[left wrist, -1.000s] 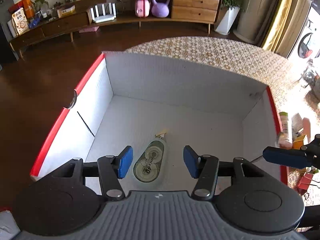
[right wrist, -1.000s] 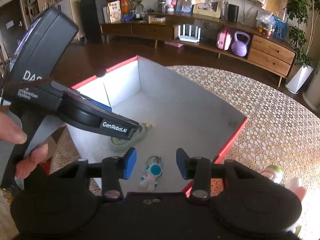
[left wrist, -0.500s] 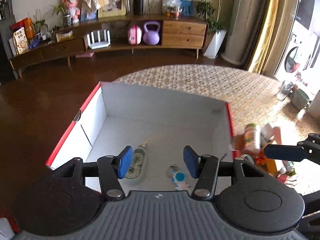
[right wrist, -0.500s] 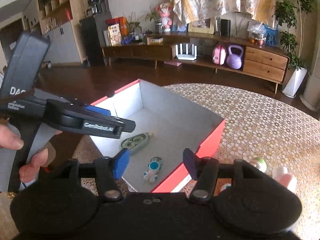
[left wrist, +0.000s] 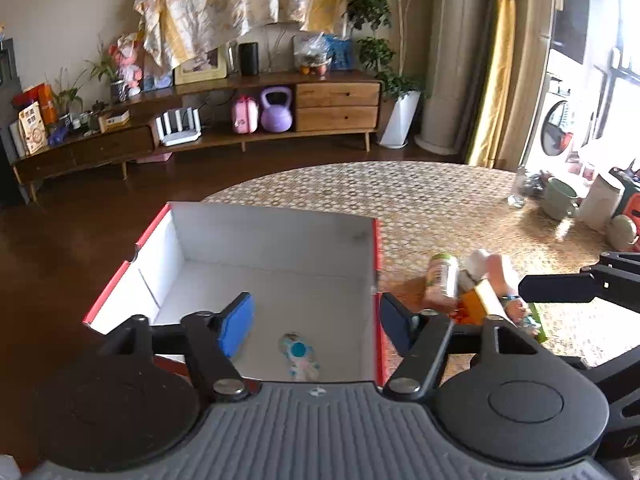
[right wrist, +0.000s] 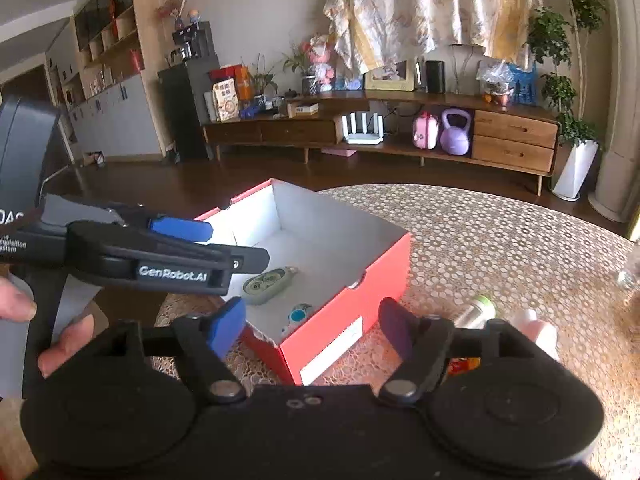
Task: Organize rigid objects
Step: 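Open both tools to drop the tape and keychain into the shoebox, then grasp the pink binder clip with the right tool while the left tool grasps the yellow box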
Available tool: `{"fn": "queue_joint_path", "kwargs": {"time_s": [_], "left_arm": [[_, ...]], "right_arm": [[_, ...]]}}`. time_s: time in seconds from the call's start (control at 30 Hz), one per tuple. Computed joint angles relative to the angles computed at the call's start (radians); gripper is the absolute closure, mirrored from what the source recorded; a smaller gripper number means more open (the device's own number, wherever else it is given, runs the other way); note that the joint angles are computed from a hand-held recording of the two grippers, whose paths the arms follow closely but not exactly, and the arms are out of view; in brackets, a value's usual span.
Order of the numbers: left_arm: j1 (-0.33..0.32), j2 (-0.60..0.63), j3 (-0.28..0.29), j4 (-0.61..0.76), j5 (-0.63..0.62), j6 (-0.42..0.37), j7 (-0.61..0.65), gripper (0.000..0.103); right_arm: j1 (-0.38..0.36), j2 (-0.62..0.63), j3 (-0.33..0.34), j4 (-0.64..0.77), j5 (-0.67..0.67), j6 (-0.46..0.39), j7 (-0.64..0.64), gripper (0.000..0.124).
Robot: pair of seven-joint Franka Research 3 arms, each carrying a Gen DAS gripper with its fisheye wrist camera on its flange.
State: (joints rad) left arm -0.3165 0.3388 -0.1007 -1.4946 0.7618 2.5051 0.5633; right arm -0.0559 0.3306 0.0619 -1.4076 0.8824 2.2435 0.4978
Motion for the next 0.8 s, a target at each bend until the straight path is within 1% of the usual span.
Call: {"fn": "queue_joint_path", "kwargs": {"time_s": [0.13,0.2,0.27,0.33,0.43,0.57,0.67,0.73,0.8], "left_arm": [[-0.03,-0.003,0.001,-0.011,0.054,-0.001,-0.033,0.029],[-0.04,-0.001,-0.002,-0.014,0.069,-0.001,-0.039,0.029],[-0.047,0.004,-0.007,-0.012,0.073,0.005,-0.043,0.028],[-0.05,0.01,-0.009,-0.012,0.07,0.024,-0.052,0.021],[-0.058,0.02,-0.006,-0.014,0.077,0.058,-0.08,0.02],[-0.065,0.044,-0.006,-0.003,0.066,0.105,-0.083,0.019],[-0.065,0.069,-0.006,0.009,0.038,0.148,-0.078,0.014],[-0.07,0.088,-0.004,0.023,0.017,0.165,-0.077,0.002],[-0.078,0.102,0.01,0.023,0.018,0.208,-0.102,0.001]], "right_arm": [[-0.027,-0.021,-0.01,-0.034,0.039,0.001,-0.012,0.037],[-0.039,-0.034,-0.016,-0.058,0.061,0.008,-0.028,0.03],[-0.051,-0.054,-0.025,-0.095,0.084,0.02,-0.051,0.029],[-0.057,-0.062,-0.035,-0.114,0.097,0.032,-0.059,0.026],[-0.068,-0.07,-0.046,-0.14,0.12,0.053,-0.077,0.024],[-0.077,-0.084,-0.057,-0.186,0.14,0.089,-0.122,0.024],[-0.08,-0.089,-0.065,-0.216,0.14,0.112,-0.141,0.024],[-0.081,-0.082,-0.069,-0.22,0.135,0.124,-0.139,0.024],[-0.082,-0.078,-0.07,-0.229,0.135,0.144,-0.142,0.024]]}}
